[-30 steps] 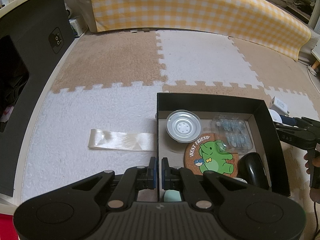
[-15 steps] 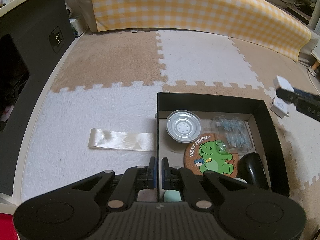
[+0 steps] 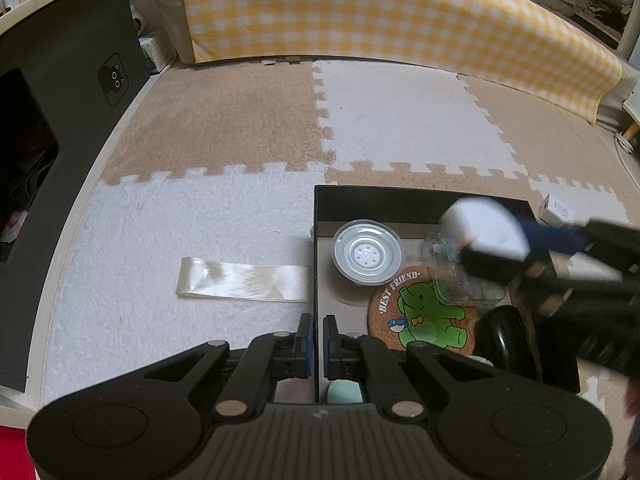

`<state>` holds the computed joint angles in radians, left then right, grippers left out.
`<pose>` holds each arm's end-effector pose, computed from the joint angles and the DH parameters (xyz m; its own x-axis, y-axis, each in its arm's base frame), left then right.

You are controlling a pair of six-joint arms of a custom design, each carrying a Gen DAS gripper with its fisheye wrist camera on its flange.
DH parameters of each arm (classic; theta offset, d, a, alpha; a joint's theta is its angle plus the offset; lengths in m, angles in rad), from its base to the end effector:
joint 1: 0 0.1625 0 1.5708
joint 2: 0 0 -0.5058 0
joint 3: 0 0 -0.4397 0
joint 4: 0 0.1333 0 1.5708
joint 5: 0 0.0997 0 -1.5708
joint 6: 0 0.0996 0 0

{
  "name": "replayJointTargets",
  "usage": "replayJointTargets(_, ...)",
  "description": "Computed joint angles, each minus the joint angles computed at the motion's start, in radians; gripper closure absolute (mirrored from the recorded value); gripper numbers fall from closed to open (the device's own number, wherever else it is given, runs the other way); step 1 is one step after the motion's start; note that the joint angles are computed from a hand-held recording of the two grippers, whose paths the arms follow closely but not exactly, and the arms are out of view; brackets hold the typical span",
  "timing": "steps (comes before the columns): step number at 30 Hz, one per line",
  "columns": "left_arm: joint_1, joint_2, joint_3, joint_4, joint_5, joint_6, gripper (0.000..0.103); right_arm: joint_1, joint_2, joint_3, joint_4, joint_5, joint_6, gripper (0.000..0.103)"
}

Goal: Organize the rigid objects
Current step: 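Carry the tape measure with the right gripper over the black box, then lower the tape measure beside the coaster and open the right gripper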

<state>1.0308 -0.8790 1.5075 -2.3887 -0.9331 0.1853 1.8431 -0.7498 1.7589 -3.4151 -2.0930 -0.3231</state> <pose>-0.2417 -0.7777 0.2337 -0.6410 0.4667 -0.6094 0.6339 0.7696 -0.0773 0.2783 -0.6857 0.1511 -0.8286 -0.0885 0.5528 -0.4678 0.6519 -0.5968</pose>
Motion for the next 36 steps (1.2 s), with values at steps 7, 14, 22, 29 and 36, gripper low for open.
replayJointTargets(7, 0.000, 0.000, 0.000, 0.001, -0.003, -0.005, 0.100, 0.010, 0.052, -0.035, 0.104, -0.015, 0.045, 0.050)
replayJointTargets(14, -0.002, 0.000, 0.001, 0.002, -0.007, -0.010, 0.100, 0.006, 0.088, -0.055, 0.132, -0.025, 0.065, 0.050)
replayJointTargets(22, -0.001, -0.002, -0.001, 0.007, -0.012, -0.014, 0.100, 0.009, 0.122, -0.096, 0.165, -0.058, 0.100, 0.050)
replayJointTargets(29, 0.001, -0.001, -0.004, 0.008, -0.013, -0.012, 0.100, 0.008, 0.135, -0.123, 0.181, -0.059, 0.139, 0.029)
replayJointTargets(36, 0.001, -0.001, -0.005, 0.009, -0.012, -0.012, 0.100, 0.010, 0.129, -0.112, 0.173, -0.080, 0.125, 0.028)
